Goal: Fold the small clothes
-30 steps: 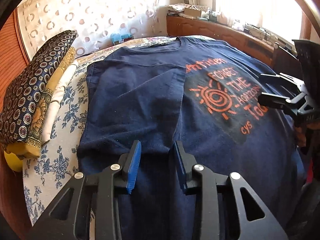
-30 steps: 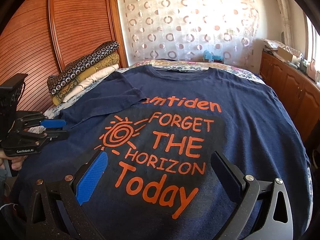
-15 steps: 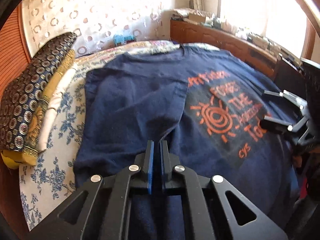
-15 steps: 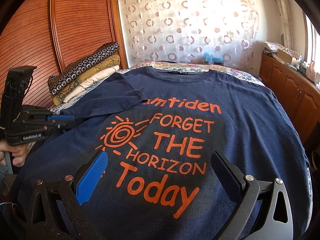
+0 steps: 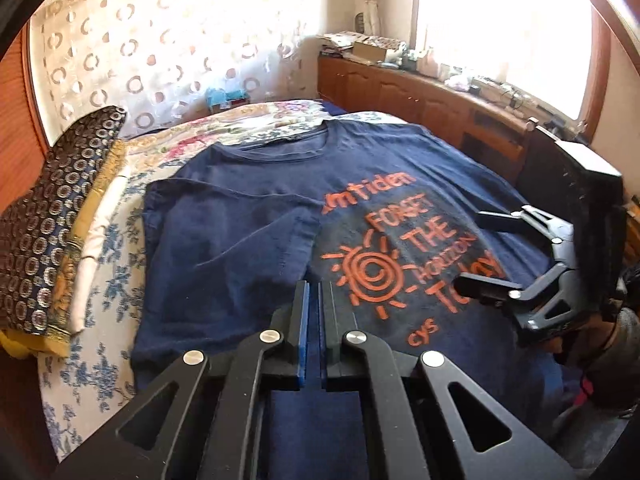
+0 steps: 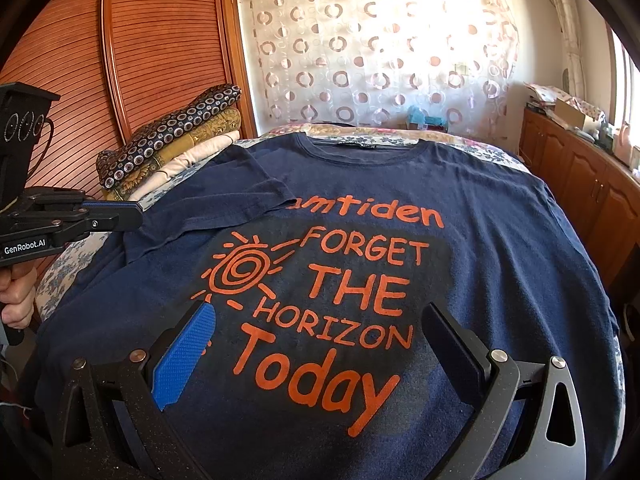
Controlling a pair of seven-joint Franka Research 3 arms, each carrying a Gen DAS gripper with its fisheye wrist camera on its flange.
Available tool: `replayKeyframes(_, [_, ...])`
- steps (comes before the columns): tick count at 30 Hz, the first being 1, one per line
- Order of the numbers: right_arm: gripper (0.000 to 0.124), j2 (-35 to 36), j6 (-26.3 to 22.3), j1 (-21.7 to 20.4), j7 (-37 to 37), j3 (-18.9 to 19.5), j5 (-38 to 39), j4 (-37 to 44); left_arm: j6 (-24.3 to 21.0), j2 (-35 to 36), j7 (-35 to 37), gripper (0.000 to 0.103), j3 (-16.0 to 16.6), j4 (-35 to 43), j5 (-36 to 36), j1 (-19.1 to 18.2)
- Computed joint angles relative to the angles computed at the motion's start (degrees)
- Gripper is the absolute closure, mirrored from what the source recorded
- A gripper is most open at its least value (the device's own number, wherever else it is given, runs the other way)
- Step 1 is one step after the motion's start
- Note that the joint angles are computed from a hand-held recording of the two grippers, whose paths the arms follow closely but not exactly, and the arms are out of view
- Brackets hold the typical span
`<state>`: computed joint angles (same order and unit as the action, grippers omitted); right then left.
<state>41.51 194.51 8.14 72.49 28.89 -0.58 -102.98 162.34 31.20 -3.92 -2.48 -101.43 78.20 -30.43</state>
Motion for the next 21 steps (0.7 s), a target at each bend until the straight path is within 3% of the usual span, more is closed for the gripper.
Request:
replayKeyframes(2, [0.021, 0.06, -0.01, -0.02, 0.03, 0.05, -0.05, 0.09, -2.54, 0.61, 4.58, 0.092, -1.00, 0.33, -3.77, 0.57])
replayKeyframes(4, [0.021, 0.08, 0.06, -0.09, 0.07, 0.14, -0.10, 0.04, -3.11, 1.39, 7.76, 0.068, -1.39, 0.50, -7.02, 1.15])
replayKeyframes(5, [0.021, 0.07, 0.05, -0.08, 0.09, 0.12, -0.12, 0.05, -2.41, 1.74, 8.72, 0.063, -1.32, 0.38, -8.13, 1.47])
replayKeyframes(9, [0.021, 0.09, -0.02, -0.13, 0.15, 0.17, -0.23, 0.10, -2.40, 3.68, 13.36, 0.062, -0.90, 1.23, -13.12, 1.40])
replayKeyframes(11, [0.021, 0.09, 0.03, -0.20, 0.14, 0.25, -0.30, 0.00, -3.21, 4.38, 12.89, 0.063, 0.78, 1.66, -13.06, -0.03])
replayKeyframes(13, [0.021, 0.12, 0.04, -0.19, 0.15, 0.24, -0.33, 0.05, -0.82, 4.02, 9.14, 0.088, 2.62, 0.89, -10.99, -0.85])
replayKeyframes(14, [0.021, 0.11, 0.09, -0.17, 0.15, 0.23, -0.34, 0.00, 1.38, 3.77, 7.54, 0.092, 2.98, 0.44, -10.31, -0.55])
replayKeyframes(15, [0.021, 0.08, 0.08, -0.20, 0.14, 0.26, -0.39, -0.01, 3.05, 3.24, 4.02, 0.094, 4.34, -0.09, -8.31, -1.22])
replayKeyframes(16, [0.021, 0.02, 0.19, -0.09, 0.13, 0.15, -0.38, -0.11, 1.72, 2.49, 1.51, 0.097, 5.40, -0.52, -6.62, -2.35])
replayKeyframes(18, [0.021, -0.04, 0.13, -0.10, 0.09, 0.15, -0.51, -0.14, -0.24, 1.66, -1.10, 0.097, 5.36, -0.78, -4.35, -2.52])
replayKeyframes(21, [0.021, -0.16, 0.23, -0.31, 0.04, 0.28, -0.71, -0.42, 0.39, 0.80, -3.21, 0.098, 4.04, -1.27, -2.32, -0.67])
